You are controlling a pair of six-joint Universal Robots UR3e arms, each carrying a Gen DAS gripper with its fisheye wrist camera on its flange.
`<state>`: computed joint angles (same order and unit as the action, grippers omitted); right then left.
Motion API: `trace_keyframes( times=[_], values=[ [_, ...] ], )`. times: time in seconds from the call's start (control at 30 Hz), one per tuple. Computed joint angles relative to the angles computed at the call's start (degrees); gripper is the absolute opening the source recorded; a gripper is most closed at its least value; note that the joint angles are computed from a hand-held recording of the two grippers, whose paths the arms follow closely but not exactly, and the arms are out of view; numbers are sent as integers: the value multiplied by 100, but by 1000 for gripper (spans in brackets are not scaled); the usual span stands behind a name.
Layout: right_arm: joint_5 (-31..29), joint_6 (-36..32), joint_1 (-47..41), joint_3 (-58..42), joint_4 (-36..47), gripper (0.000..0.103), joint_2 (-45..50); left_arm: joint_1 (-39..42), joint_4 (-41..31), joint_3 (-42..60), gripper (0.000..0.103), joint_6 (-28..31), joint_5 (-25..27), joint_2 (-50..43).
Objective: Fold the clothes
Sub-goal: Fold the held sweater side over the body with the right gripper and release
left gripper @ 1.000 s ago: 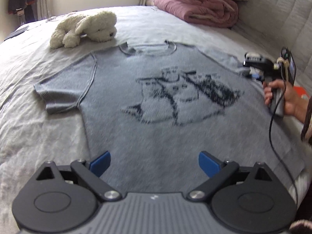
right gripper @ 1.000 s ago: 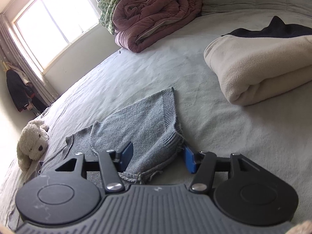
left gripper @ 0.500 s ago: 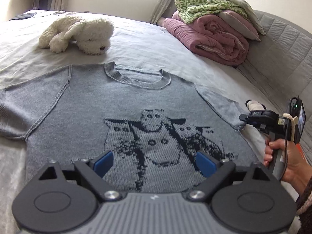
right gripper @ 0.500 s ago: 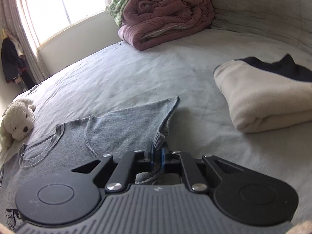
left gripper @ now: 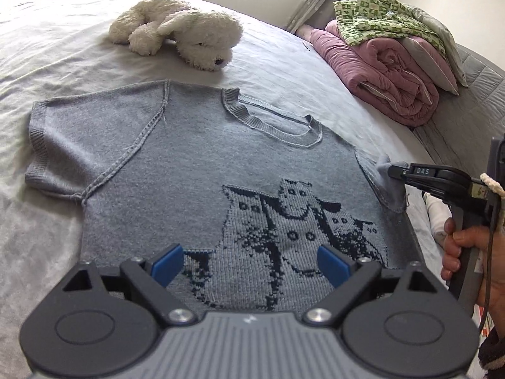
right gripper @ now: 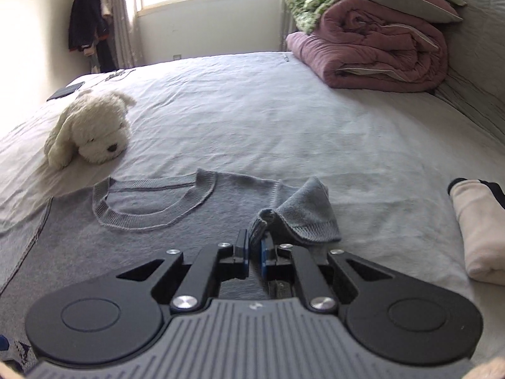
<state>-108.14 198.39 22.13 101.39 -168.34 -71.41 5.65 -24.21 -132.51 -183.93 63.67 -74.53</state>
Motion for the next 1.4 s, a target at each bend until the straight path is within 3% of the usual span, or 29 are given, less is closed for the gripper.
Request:
trace_keyframes(
  times=[0.17, 0.33, 0.43, 0.47, 0.53, 0.8, 0.97, 1.1, 1.33, 1.4],
  values=[
    [186, -384, 346, -969, 533, 8, 687, 89, -206, 64, 92, 127, -37, 93],
    [915, -768, 201, -1099, 736, 14, 943, 320, -505, 73, 92, 175, -297, 187],
    [1422, -558, -62, -548, 341, 22, 667, 289, -509, 107, 92, 170, -198, 140],
    [1643, -485, -174, -321, 210, 33, 502, 281, -509, 115, 92, 174, -190, 121],
    [2077, -358, -424, 233, -157, 40, 102, 267, -487, 122, 92, 185, -179, 72],
    [2568, 286, -1245, 1517, -984, 40, -813, -54, -10, 62, 92, 34, 160, -203],
    [3628, 1093, -1882, 2088, -1934, 40, -698, -211, 145, 102, 92, 26, 346, -380],
    [3782, 1525, -1800, 1734, -2181, 40, -186, -171, 161, 105, 92, 17, 344, -473],
    [2443, 1935, -1051, 425, -2077, 40, 951, -123, 134, 138, 93, 34, 303, -549],
    [1971, 1811, -804, 96, -2088, 34, 1214, -112, 119, 149, 93, 45, 289, -557]
  ],
)
